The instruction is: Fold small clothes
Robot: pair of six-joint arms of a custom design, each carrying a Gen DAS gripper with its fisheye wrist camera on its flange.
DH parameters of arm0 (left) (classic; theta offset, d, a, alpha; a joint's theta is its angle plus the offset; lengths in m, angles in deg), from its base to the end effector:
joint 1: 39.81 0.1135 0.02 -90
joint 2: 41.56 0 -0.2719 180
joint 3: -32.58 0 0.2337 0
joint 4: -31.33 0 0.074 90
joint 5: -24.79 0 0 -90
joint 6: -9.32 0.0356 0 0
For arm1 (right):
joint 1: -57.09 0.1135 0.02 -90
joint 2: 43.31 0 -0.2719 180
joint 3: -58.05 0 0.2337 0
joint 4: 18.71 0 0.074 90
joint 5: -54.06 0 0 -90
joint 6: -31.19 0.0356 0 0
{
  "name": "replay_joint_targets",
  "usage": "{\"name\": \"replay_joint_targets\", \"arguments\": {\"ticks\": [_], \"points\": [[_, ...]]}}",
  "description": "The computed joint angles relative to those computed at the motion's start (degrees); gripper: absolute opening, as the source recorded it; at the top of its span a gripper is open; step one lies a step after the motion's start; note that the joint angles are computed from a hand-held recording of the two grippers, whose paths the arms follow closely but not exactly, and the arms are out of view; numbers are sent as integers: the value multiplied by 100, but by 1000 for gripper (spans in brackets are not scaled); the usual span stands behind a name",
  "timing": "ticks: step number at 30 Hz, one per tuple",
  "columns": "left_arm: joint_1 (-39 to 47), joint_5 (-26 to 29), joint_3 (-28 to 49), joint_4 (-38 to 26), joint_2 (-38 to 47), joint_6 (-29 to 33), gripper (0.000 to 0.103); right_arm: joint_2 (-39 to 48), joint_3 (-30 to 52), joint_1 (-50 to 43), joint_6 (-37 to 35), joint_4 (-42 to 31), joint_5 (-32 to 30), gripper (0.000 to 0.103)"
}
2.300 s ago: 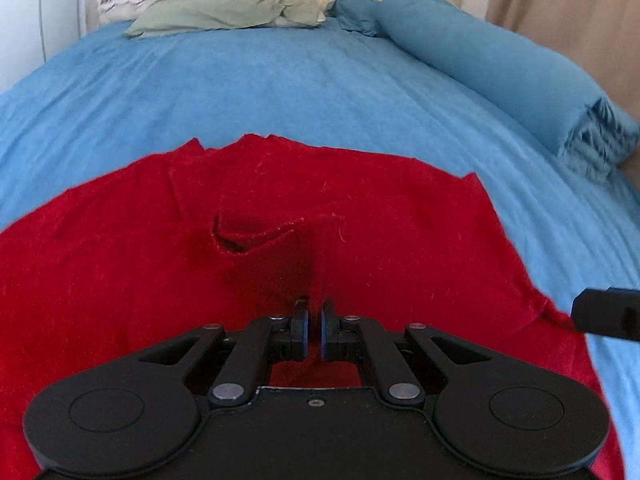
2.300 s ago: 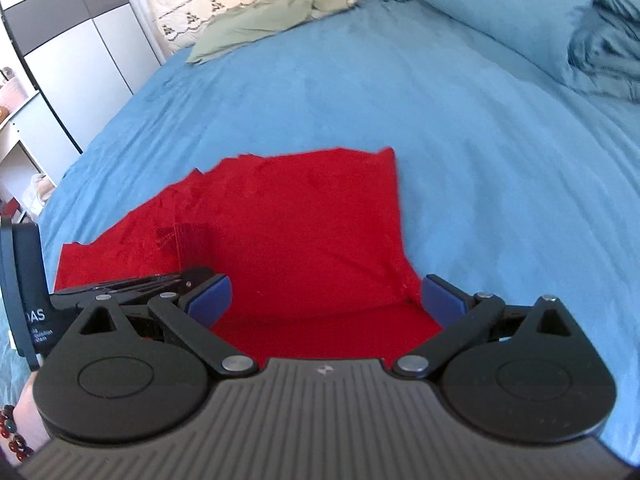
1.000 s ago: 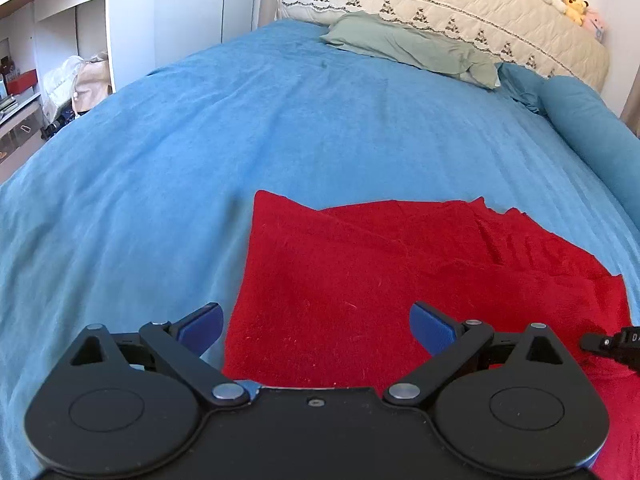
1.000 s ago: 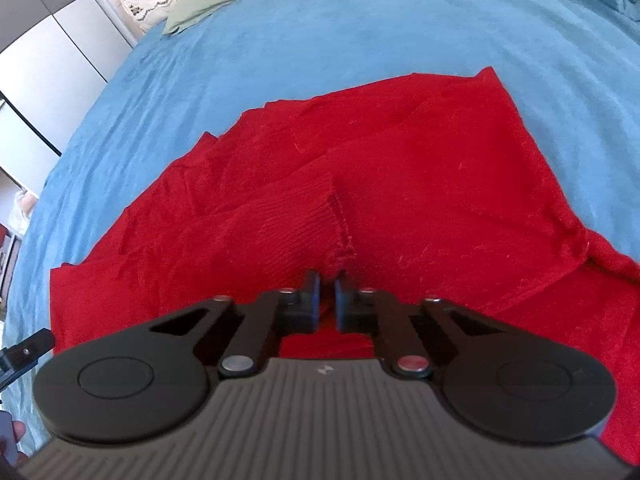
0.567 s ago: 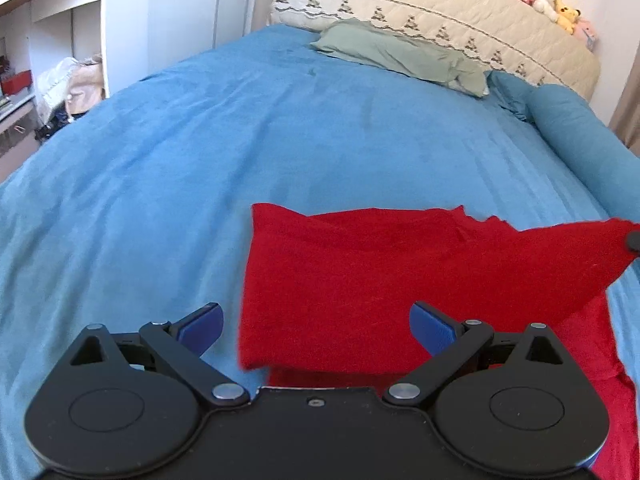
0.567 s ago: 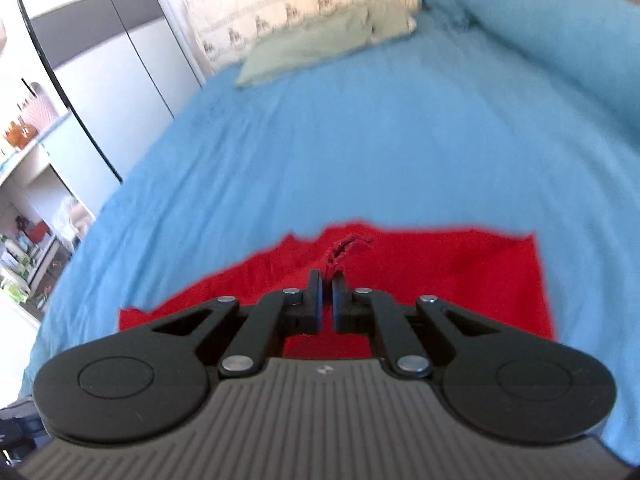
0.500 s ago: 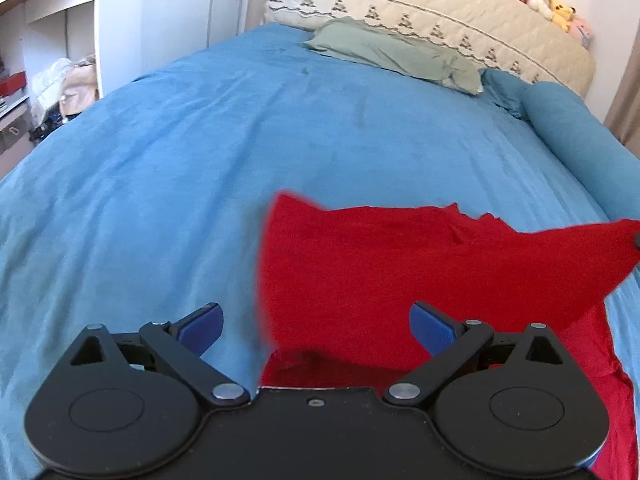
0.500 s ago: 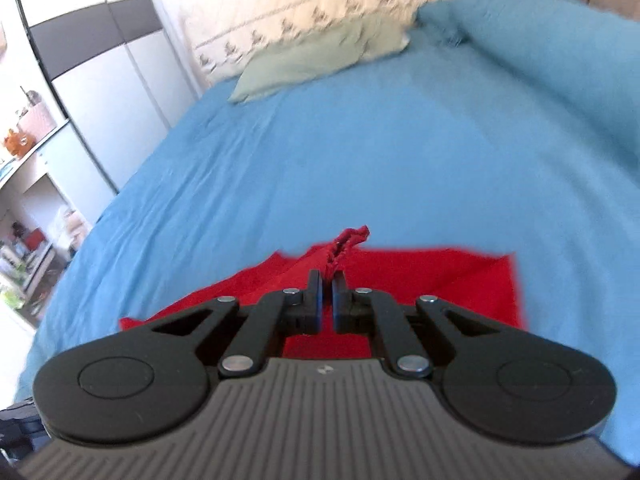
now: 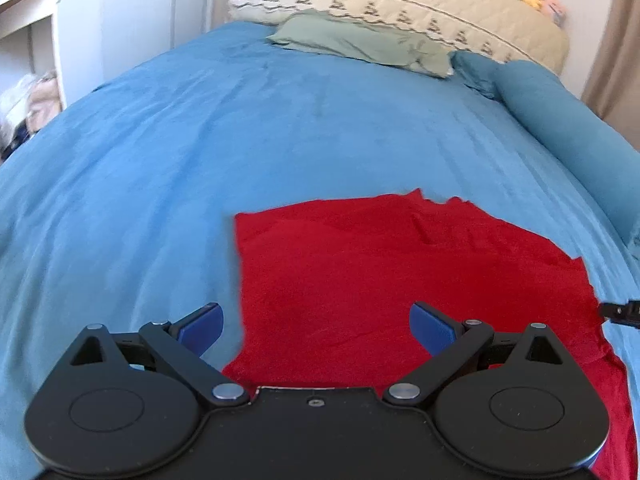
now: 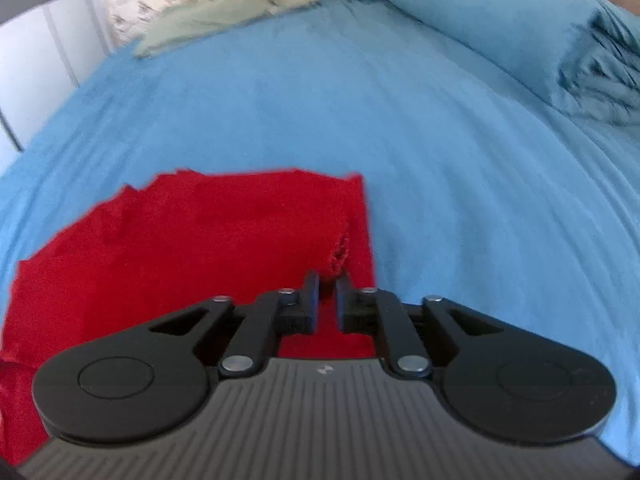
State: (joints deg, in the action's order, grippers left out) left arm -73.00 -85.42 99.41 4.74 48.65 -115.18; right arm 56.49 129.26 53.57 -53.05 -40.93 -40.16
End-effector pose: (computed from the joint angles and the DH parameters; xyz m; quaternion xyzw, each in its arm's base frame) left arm 0.2616 -0.1564 0.2104 -0.0706 0.9243 -0.0507 0.3717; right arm 0.3402 -0.0183 0.1847 0.0639 0.9394 0.0412 0.3344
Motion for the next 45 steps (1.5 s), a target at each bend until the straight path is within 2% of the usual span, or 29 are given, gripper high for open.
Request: {"name": "replay_joint_targets", "arguments": {"ticks": [3, 5, 6, 7, 9, 11, 13, 15, 18, 20, 22, 26, 30, 33, 35, 38, 40, 42, 44, 45], "points": [[-1, 101, 285, 69, 247, 237, 101, -295, -377, -29, 38, 443, -55, 81], [79, 358, 445, 253, 473, 343, 101, -555, -611, 109, -128, 761, -22, 90], [151, 541, 522, 382, 615, 354, 101, -619, -701, 163, -212, 929, -146, 99], [207, 678, 614, 448, 751, 343, 101, -529, -689, 221, -267, 1087, -362, 103], [359, 927, 872, 557, 1138, 338, 101, -299, -614, 244, -294, 1221, -862, 103], [434, 854, 1095, 576, 1467, 361, 101, 78, -463, 313, -271, 1338, -1057, 103], [525, 741, 1241, 558, 1763, 387, 101, 477, -287, 412, -350, 1404, -796, 103], [666, 869, 1261, 616, 1949, 378, 101, 805, -133, 437, -486, 1416, -612, 103], [752, 966, 1048, 896, 2021, 509, 101, 1148, -42, 368, -645, 1460, -718, 103], [642, 832, 1122, 661, 1927, 548, 101, 1193, -211, 333, -905, 1768, -781, 103], [504, 706, 919, 631, 1620, 538, 101, 1089, -257, 344, -1155, 1678, -743, 103], [262, 403, 416, 572, 1108, 312, 101, 598, -695, 246, -1150, 1754, -992, 103], [403, 536, 250, 691, 1310, 272, 101, 572, -934, 201, -1316, 1734, -951, 103], [504, 533, 324, 616, 1521, 261, 102, 571, -1166, 220, -1355, 2078, -926, 103], [522, 495, 117, 741, 1267, 219, 101, 514, -1153, 262, -1301, 2020, -859, 103], [226, 30, -270, 369, 334, -18, 101, -74, -1536, 285, -1387, 2265, -850, 103], [-97, -156, -491, -278, -507, -181, 102, -736, -1732, 192, -1549, 1986, -1049, 103], [-508, -289, -509, -1242, -1193, -483, 102, -1407, -1792, -39, -1712, 1378, -1391, 103], [-1047, -305, -418, -2399, -1829, -976, 102, -2077, -1681, -438, -1943, 354, -1839, 103], [-1363, -214, -408, -2943, -2132, -1318, 102, -2413, -1555, -706, -2136, -379, -2100, 103]]}}
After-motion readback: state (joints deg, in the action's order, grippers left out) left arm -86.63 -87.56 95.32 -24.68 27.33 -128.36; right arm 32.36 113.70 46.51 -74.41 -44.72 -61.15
